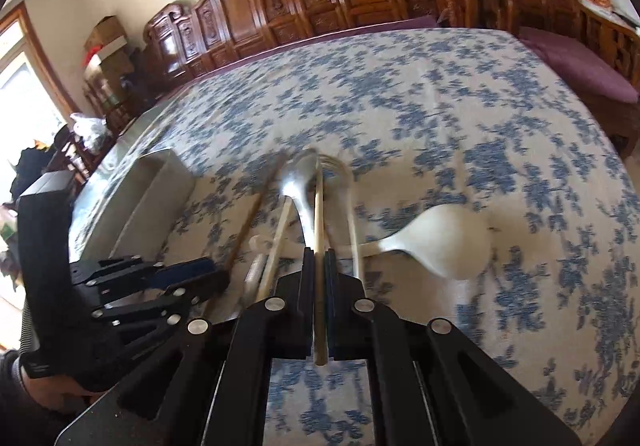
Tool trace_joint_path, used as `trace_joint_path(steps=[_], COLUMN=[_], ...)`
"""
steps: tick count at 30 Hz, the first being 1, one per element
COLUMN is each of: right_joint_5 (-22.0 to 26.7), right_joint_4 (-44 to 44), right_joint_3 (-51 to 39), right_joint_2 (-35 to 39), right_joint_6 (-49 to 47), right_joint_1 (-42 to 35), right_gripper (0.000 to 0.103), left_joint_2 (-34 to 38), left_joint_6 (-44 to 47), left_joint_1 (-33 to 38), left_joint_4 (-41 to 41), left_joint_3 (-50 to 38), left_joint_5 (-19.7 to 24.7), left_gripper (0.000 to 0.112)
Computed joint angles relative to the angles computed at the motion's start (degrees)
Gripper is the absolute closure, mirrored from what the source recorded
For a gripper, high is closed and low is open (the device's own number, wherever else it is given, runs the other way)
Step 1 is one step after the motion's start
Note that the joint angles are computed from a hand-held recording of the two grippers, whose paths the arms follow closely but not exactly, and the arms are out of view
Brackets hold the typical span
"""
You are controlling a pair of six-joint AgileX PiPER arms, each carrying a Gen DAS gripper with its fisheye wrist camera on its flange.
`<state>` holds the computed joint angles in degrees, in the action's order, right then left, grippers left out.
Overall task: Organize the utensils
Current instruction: 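Grasp another wooden chopstick with the left gripper while the right gripper holds its chopstick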
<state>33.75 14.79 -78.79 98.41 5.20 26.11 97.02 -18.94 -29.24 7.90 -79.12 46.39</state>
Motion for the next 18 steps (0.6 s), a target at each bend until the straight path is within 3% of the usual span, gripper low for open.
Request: trace_joint_path(steps=[18], right_joint_5=[-5.0], right_joint_4=[-16.1], right_joint_3=[2.1], right_joint_2=[-4.0], right_joint_6=[15.7], right_joint_1=[3.9], right_gripper=[0.097], left_joint_2=[-8.0], left_joint_6=[3.2], left_joint_1=[1.8], left_joint_4=[1.2], left_joint_3=[3.7], left_joint_5=[0.7], left_gripper=[0.108])
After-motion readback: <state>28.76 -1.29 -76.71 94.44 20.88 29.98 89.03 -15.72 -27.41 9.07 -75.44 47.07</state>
